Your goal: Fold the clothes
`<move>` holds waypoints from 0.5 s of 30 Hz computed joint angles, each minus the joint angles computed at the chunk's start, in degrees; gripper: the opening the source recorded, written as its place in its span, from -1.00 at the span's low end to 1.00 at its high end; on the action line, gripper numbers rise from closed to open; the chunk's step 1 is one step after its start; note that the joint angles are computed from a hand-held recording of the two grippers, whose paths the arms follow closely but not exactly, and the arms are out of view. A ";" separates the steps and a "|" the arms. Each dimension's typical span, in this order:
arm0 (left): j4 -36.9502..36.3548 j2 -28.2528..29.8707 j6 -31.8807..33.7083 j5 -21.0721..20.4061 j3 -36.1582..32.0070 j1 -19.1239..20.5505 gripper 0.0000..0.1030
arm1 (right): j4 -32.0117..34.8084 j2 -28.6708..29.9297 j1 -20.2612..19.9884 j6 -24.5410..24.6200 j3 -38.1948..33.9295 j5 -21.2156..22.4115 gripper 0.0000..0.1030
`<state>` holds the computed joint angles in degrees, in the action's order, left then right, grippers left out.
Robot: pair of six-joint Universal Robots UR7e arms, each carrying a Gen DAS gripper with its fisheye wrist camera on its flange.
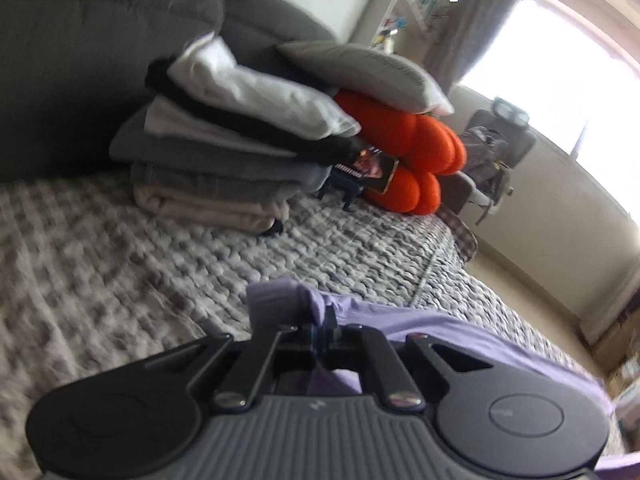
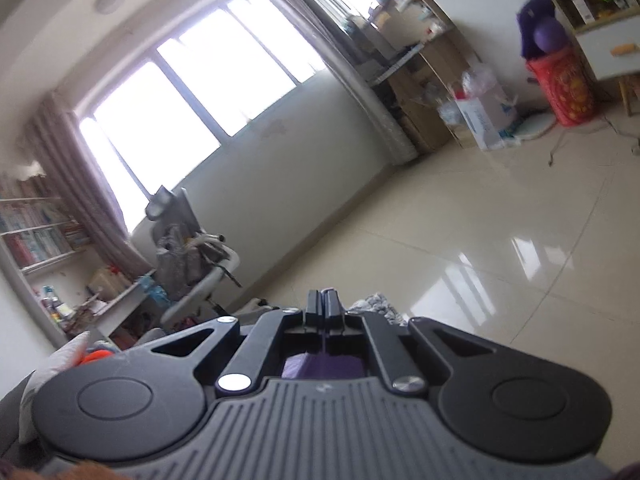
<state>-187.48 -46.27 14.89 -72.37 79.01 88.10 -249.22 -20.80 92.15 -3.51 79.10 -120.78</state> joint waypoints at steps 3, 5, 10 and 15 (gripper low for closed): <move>2.70 1.80 -2.20 0.63 -3.24 -0.03 -0.96 | 4.26 1.96 0.00 -1.53 -5.47 -1.01 -0.96; 4.11 3.02 -2.91 1.37 -5.42 -0.19 -0.96 | 7.03 3.31 0.10 -2.83 -9.15 -1.67 -0.96; 7.34 5.54 -4.19 2.93 -10.39 -0.56 -0.96 | 13.27 6.23 0.71 -5.70 -17.32 -3.29 -0.96; 10.23 7.45 -4.59 5.22 -14.38 -0.83 -0.96 | 18.12 7.85 0.79 -6.17 -22.95 -5.09 -0.96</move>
<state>-177.25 -38.82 10.30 -67.15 64.62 87.27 -231.10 -12.95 92.94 -9.68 56.16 -125.87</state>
